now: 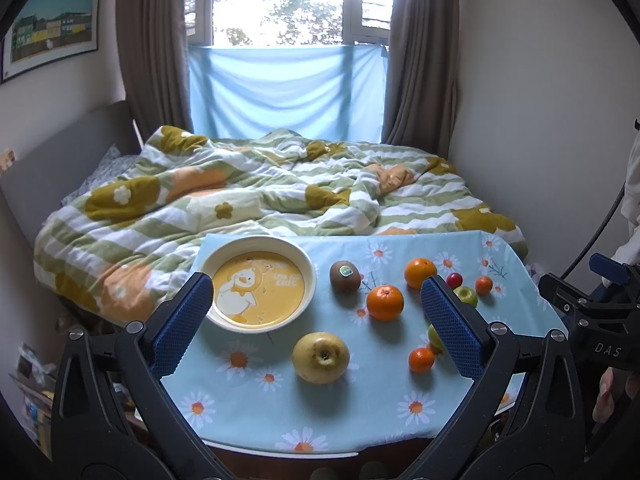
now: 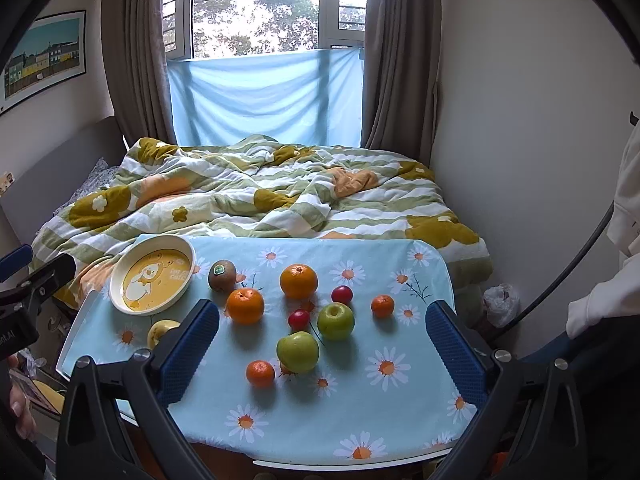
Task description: Organize fruits
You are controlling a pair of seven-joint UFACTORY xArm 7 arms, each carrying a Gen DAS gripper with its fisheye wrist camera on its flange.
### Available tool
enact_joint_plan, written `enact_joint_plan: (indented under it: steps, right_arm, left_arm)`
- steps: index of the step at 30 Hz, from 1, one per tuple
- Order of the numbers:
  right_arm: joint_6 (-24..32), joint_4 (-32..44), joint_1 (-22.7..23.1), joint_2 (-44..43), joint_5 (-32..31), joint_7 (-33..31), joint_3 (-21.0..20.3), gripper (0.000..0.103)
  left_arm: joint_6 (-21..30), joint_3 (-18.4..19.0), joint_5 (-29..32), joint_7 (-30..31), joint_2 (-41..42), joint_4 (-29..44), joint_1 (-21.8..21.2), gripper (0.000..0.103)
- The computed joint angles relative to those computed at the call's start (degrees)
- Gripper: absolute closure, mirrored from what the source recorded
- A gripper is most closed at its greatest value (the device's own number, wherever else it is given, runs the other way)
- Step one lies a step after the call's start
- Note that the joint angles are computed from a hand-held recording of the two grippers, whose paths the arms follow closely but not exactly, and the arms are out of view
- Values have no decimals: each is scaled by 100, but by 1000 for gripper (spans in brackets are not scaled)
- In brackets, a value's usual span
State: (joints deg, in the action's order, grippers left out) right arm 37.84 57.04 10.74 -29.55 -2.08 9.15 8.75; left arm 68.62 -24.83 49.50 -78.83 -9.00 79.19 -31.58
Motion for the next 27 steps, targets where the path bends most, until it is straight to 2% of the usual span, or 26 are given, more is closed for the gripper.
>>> enact_joint_plan:
  steps: [9, 18, 22, 27]
  right_arm:
    - [-15, 30, 14, -5, 9, 31, 9, 0]
    - [50, -23, 92, 104, 125, 52, -41, 0]
    - [-13, -189, 188, 242, 279, -195, -185, 0]
    - [-232, -458, 350, 505, 704, -794, -484, 0]
  left_arm:
    - [-5, 15, -69, 5, -72, -43, -4, 0]
    - [-441, 213, -993, 469, -403, -470, 253, 0]
    - [-700, 218, -1242, 434, -384, -757, 417, 0]
    - [-914, 254, -1458, 95, -81, -911, 460, 0]
